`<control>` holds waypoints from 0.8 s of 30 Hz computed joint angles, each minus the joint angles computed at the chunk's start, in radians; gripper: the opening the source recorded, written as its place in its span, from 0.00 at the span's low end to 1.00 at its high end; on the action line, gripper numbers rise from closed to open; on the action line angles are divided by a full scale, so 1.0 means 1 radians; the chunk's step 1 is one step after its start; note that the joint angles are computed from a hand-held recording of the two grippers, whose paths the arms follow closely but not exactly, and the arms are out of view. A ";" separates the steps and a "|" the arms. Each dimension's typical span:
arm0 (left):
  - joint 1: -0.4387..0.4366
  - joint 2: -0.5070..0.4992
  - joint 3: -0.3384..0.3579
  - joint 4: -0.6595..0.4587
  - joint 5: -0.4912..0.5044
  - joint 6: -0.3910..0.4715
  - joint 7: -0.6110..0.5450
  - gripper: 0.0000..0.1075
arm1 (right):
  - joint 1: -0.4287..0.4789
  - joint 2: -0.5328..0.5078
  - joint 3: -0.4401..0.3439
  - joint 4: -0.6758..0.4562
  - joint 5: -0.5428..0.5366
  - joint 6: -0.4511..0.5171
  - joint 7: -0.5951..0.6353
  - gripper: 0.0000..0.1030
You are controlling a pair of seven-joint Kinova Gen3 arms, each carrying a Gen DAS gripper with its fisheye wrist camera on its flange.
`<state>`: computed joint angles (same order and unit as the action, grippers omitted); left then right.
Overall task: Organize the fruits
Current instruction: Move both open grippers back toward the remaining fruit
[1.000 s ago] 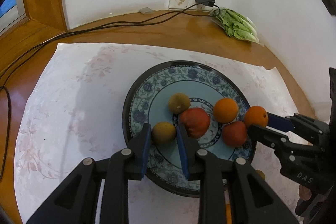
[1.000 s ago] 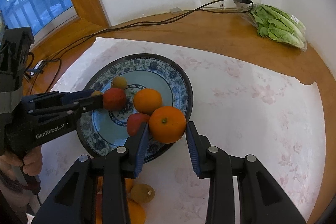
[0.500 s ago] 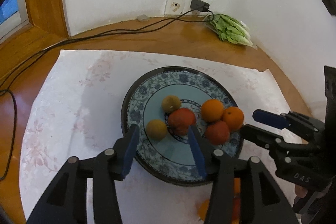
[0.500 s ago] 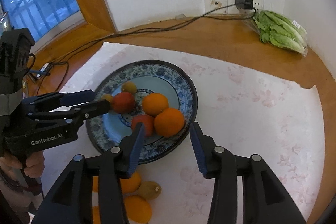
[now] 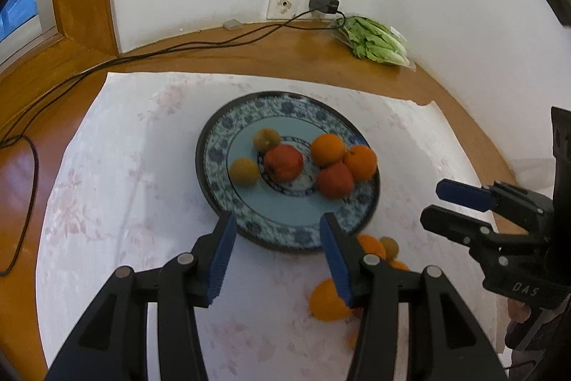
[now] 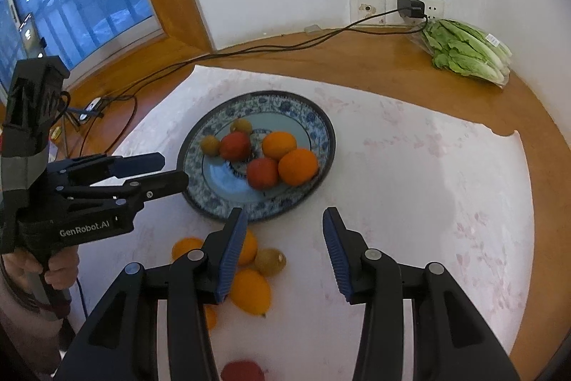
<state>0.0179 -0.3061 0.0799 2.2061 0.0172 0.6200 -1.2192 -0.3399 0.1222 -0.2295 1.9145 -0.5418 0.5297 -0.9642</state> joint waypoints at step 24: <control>0.086 -0.104 0.118 0.031 0.035 0.104 0.119 0.48 | -0.003 -0.144 0.088 0.184 -0.030 0.084 0.134 0.44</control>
